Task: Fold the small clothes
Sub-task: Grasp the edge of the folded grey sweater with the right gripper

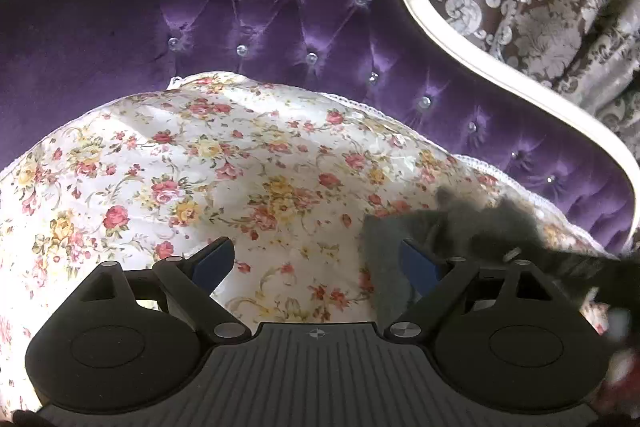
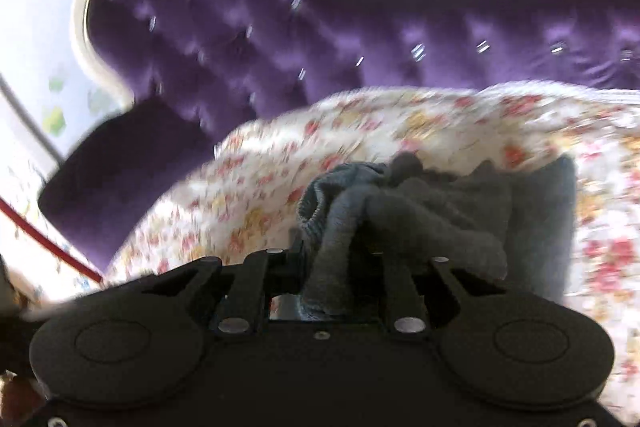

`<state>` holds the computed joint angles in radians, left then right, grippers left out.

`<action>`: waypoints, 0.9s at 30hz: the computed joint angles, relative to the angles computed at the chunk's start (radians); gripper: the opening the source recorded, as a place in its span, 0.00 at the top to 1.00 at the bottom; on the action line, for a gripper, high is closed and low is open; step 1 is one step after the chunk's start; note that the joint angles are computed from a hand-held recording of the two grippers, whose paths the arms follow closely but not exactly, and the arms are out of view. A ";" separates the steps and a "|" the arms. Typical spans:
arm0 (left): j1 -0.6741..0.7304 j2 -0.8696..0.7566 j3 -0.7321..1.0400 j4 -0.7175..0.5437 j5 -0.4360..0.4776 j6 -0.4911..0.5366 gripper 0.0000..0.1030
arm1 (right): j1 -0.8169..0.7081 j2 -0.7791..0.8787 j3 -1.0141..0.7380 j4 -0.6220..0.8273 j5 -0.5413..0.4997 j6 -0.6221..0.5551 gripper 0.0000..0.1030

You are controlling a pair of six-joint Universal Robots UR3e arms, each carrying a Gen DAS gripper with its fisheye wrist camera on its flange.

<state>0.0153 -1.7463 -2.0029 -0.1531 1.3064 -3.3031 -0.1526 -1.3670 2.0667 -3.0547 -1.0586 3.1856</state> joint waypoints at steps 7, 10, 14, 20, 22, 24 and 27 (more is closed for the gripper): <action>0.029 0.001 -0.003 -0.003 -0.033 -0.006 0.13 | 0.089 0.118 0.027 -0.125 -0.049 -0.062 0.57; 0.024 -0.005 -0.001 -0.003 -0.042 0.000 0.13 | 0.029 0.107 0.114 -0.204 0.087 -0.100 0.37; 0.003 -0.017 -0.005 0.023 -0.043 0.011 0.13 | -0.017 -0.001 0.252 -0.215 0.190 -0.213 0.33; -0.028 -0.027 -0.014 0.049 -0.049 0.042 0.13 | -0.139 -0.194 0.437 -0.159 0.289 -0.330 0.33; -0.034 -0.022 -0.025 0.060 -0.056 0.051 0.13 | -0.197 -0.237 0.485 -0.160 0.307 -0.338 0.33; -0.037 -0.016 -0.037 0.075 -0.069 0.066 0.13 | -0.245 -0.260 0.519 -0.184 0.303 -0.339 0.33; -0.043 -0.011 -0.042 0.077 -0.064 0.080 0.13 | -0.299 -0.251 0.522 -0.211 0.293 -0.318 0.33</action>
